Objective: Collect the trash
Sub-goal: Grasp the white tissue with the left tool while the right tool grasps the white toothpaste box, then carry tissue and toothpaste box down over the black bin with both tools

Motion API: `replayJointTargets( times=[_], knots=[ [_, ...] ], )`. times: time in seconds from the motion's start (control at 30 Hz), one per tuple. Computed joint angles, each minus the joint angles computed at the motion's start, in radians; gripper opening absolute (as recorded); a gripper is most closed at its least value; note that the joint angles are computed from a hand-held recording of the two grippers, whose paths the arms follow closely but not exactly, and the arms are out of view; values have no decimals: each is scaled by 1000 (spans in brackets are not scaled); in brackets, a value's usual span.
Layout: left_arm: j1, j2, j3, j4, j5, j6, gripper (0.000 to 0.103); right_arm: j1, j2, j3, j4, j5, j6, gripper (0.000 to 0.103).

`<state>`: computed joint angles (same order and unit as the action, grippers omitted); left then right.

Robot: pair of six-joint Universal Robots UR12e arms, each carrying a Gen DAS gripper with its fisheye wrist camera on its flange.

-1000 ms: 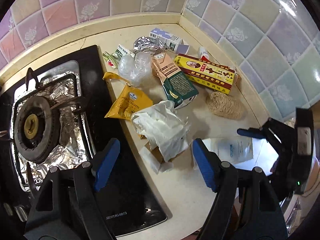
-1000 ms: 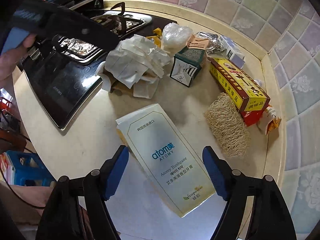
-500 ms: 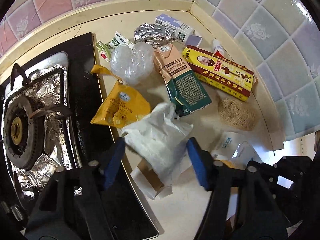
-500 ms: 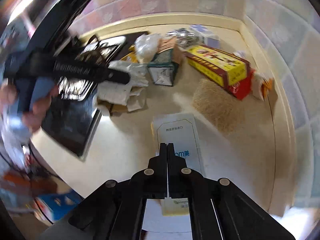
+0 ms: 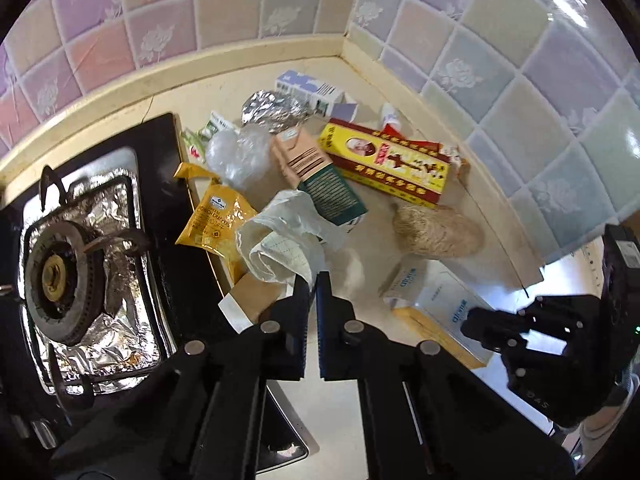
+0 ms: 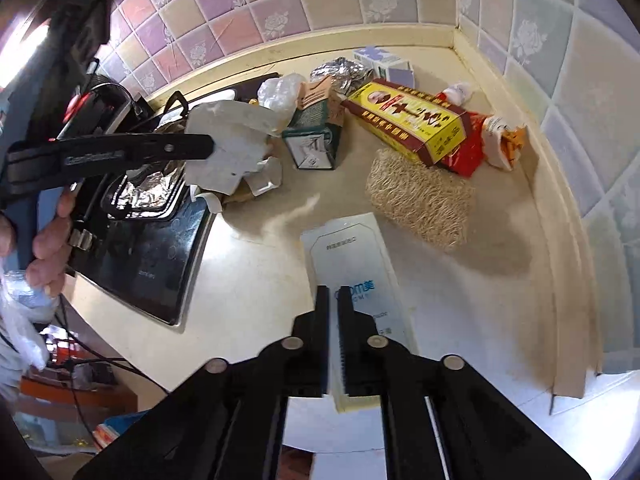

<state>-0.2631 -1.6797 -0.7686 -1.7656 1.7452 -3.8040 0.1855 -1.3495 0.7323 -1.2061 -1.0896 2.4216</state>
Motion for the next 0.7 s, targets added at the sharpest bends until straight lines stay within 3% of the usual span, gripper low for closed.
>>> replayJointTargets(
  times=[0.03,0.1,0.2,0.43,0.57,0.7],
  knots=[
    [-9,-1,7,6,18,6,0,2,-11,19,-35,-13,4,24],
    [-19,1,15,22,26,16,0,2,-38,68,-120,-33,26,51],
    [-33,5,23,31,43,15,0,1,-52,97,-169,-40,30,61],
    [-51,27,20,28,53,-4,0,36,-49,121,-194,-153,8,61],
    [-62,42,9,23,52,-20,0,38,-44,124,-175,-154,20,60],
    [-78,55,1,22,58,-33,0,31,-37,110,-136,-123,40,50]
  ],
)
